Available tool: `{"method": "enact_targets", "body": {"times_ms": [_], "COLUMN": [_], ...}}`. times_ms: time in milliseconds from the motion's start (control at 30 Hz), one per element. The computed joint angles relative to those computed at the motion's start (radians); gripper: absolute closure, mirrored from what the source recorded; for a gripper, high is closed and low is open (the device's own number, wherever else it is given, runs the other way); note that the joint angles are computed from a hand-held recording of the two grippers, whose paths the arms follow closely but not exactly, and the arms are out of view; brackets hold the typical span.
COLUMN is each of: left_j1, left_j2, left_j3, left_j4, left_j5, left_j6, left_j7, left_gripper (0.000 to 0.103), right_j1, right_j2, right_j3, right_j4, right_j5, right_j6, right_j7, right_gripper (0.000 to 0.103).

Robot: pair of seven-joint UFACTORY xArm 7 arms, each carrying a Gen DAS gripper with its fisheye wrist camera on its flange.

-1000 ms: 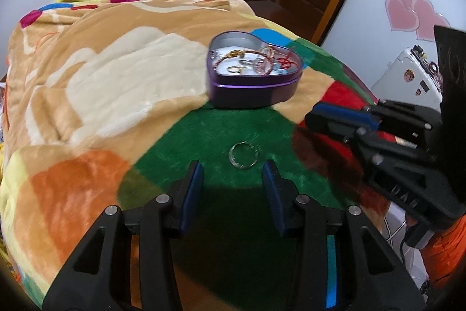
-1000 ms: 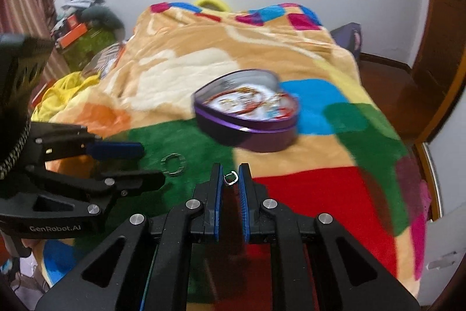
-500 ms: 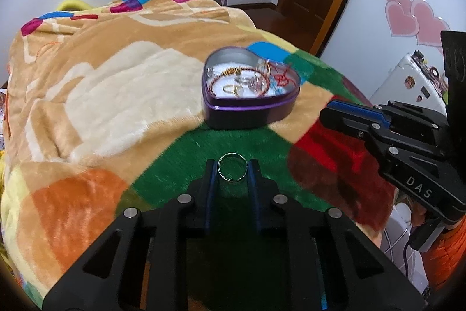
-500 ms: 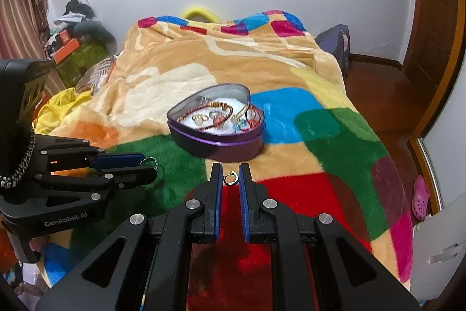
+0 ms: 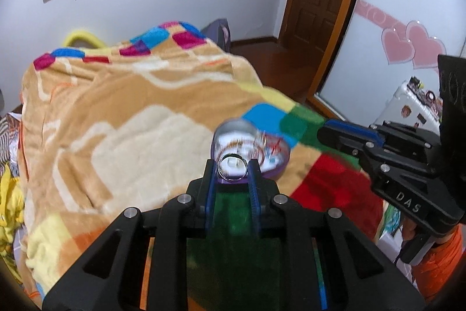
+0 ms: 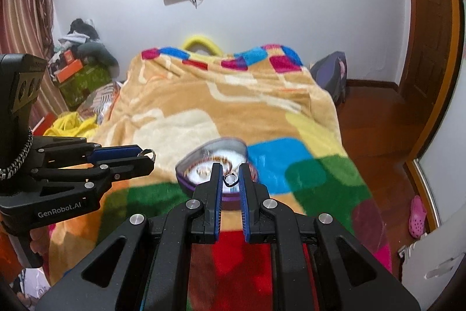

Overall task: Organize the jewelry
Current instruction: 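Drop the key ring into the tin with the right gripper while the left drops its ring in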

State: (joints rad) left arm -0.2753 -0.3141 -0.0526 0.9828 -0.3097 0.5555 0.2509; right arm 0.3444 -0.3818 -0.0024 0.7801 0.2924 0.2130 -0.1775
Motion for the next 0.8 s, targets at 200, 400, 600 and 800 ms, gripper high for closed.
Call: {"method": "enact_targets", "body": {"times_ms": [200, 400, 600, 800], "left_j1": [-0.007, -0.004, 0.005, 0.014], "left_j2": [0.028, 0.064, 0.114, 0.159], "left_j3": [0.008, 0.003, -0.003, -0.016], "left_j4": [0.045, 0.065, 0.087, 0.107], "left_j5": [-0.027, -0.038, -0.052, -0.065], "left_j6": [-0.018, -0.019, 0.001, 0.035], "left_j7": [0.017, 0.024, 0.033, 0.049], "left_gripper": [0.083, 0.083, 0.083, 0.083], "right_j1": [0.019, 0.038, 0.055, 0.019], "right_j2": [0.027, 0.062, 0.108, 0.151], "right_j3": [-0.016, -0.028, -0.048, -0.023], "right_j4": [0.027, 0.050, 0.076, 0.095], "right_j5": [0.021, 0.051, 0.130, 0.181], "right_j6": [-0.028, -0.035, -0.006, 0.039], "right_j7": [-0.016, -0.047, -0.103, -0.135], "right_gripper": [0.093, 0.093, 0.093, 0.093]}}
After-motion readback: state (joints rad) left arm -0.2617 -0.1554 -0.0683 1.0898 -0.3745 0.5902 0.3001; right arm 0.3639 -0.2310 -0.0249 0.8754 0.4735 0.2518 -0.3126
